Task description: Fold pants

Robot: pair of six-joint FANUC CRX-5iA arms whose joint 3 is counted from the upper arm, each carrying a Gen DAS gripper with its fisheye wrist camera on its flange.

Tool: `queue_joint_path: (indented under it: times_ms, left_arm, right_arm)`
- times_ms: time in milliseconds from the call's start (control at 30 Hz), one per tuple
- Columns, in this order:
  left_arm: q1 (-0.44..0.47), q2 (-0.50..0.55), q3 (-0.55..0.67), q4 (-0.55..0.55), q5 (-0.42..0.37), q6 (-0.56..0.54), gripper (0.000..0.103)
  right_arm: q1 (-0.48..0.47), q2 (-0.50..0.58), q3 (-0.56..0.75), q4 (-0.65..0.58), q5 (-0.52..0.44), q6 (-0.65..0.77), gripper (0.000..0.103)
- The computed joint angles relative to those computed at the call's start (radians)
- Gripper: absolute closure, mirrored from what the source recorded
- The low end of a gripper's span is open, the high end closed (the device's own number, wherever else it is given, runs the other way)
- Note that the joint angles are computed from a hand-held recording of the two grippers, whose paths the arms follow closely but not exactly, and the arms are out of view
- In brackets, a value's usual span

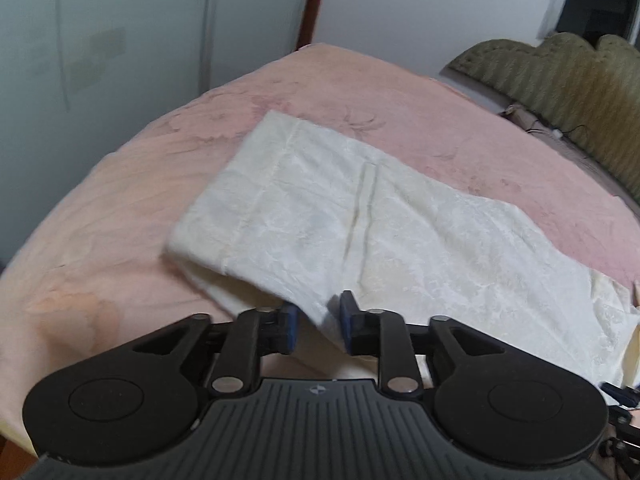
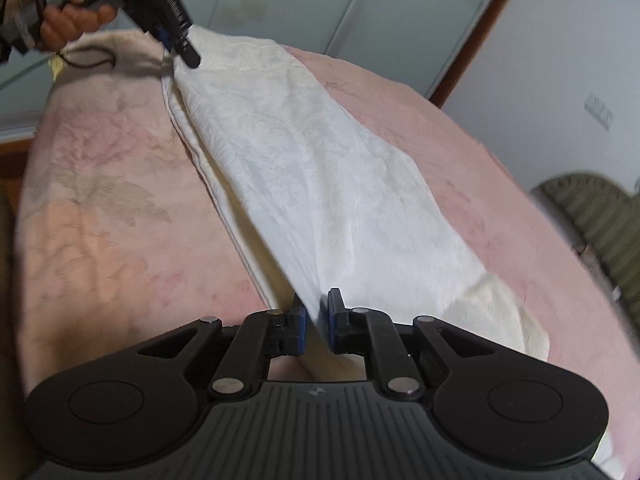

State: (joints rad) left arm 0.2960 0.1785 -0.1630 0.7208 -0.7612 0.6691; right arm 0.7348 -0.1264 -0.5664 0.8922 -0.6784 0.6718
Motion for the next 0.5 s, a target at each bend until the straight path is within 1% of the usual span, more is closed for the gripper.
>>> queue_joint_path:
  times_ms: [67, 100, 133, 167, 200, 233, 267, 300, 333, 367, 400, 433, 467, 500]
  left_arm:
    - [0.004, -0.03, -0.015, -0.011, 0.03, -0.002, 0.064]
    - [0.003, -0.051, -0.023, -0.025, 0.047, 0.003, 0.068]
    - [0.001, -0.074, -0.039, -0.019, 0.067, -0.007, 0.069]
    - [-0.004, -0.1, -0.067, 0.025, 0.093, -0.054, 0.069]
    - [-0.013, -0.125, -0.1, 0.096, 0.117, -0.126, 0.068]
    - [-0.025, -0.141, -0.12, 0.163, 0.124, -0.191, 0.068]
    - [-0.038, -0.149, -0.128, 0.217, 0.109, -0.242, 0.068]
    - [-0.051, -0.148, -0.128, 0.268, 0.072, -0.296, 0.068]
    - [-0.067, -0.14, -0.126, 0.313, 0.03, -0.35, 0.065]
    - [-0.086, -0.13, -0.118, 0.329, -0.005, -0.378, 0.062]
    - [-0.108, -0.121, -0.107, 0.32, -0.029, -0.383, 0.061]
    - [-0.132, -0.112, -0.099, 0.312, -0.054, -0.403, 0.061]
    - [-0.156, -0.104, -0.097, 0.311, -0.083, -0.442, 0.061]
    - [-0.179, -0.099, -0.096, 0.307, -0.107, -0.478, 0.06]
  right_arm:
    - [0.009, -0.057, -0.005, -0.094, -0.004, 0.031, 0.092]
    - [0.007, -0.093, -0.011, -0.143, 0.005, 0.042, 0.092]
    - [-0.001, -0.132, -0.026, -0.17, 0.025, 0.031, 0.091]
    - [-0.013, -0.168, -0.05, -0.157, 0.049, -0.018, 0.091]
    - [-0.033, -0.202, -0.088, -0.097, 0.08, -0.119, 0.091]
    - [-0.06, -0.226, -0.125, -0.019, 0.112, -0.242, 0.091]
    - [-0.089, -0.237, -0.151, 0.052, 0.133, -0.36, 0.091]
    - [-0.117, -0.232, -0.164, 0.112, 0.135, -0.475, 0.091]
    - [-0.13, -0.211, -0.157, 0.128, 0.108, -0.545, 0.091]
    - [-0.131, -0.188, -0.141, 0.101, 0.075, -0.564, 0.091]
    - [-0.125, -0.166, -0.116, 0.03, 0.044, -0.53, 0.091]
    - [-0.112, -0.145, -0.082, -0.072, 0.003, -0.451, 0.091]
    - [-0.096, -0.137, -0.066, -0.128, -0.032, -0.398, 0.091]
    - [-0.083, -0.151, -0.079, -0.133, -0.042, -0.393, 0.091]
